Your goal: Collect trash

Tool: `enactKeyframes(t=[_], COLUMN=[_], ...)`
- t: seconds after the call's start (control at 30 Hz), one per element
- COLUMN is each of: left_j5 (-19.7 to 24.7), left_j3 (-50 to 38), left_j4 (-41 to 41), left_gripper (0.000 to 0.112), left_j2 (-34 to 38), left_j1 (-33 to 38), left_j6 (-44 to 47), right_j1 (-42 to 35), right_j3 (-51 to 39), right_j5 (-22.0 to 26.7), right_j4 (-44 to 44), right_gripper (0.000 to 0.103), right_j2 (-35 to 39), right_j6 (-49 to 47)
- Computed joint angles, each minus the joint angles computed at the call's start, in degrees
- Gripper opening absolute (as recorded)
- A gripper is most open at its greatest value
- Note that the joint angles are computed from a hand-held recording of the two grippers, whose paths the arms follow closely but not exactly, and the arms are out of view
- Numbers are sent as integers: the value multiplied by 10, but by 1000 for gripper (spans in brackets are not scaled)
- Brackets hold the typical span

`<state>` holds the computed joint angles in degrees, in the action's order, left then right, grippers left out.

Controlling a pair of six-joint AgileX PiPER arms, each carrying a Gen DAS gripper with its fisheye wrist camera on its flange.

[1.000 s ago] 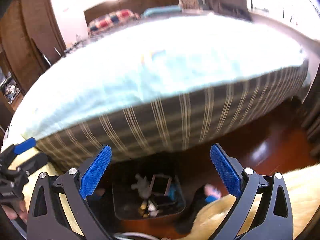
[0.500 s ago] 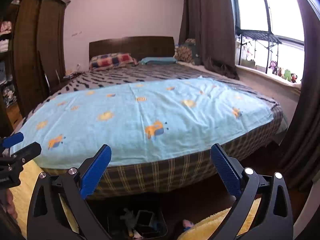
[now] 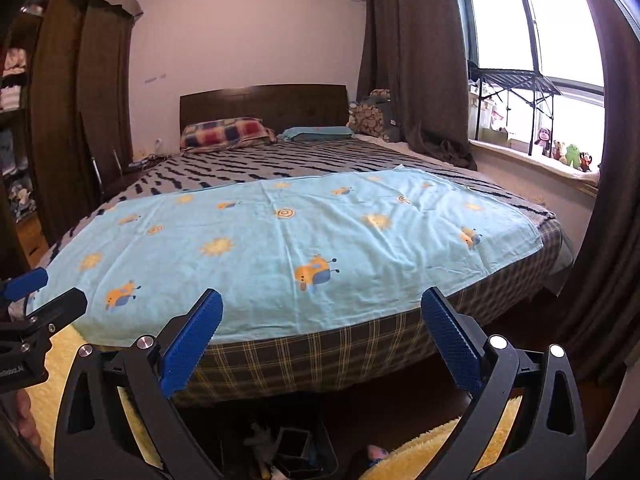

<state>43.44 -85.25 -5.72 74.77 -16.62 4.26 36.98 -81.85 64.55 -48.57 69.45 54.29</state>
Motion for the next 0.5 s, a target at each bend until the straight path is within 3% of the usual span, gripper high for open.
enactKeyframes(t=[0.5], left_j5=[-3], left_j3=[4], left_j4=[6], left_gripper=[95], left_j2=[-5], left_j1=[-1], left_j6=[-7], right_j1=[11], right_j3=[-5], right_j5=[0], right_j4=[0], right_gripper=[100], right_j2=[4], right_j6=[4])
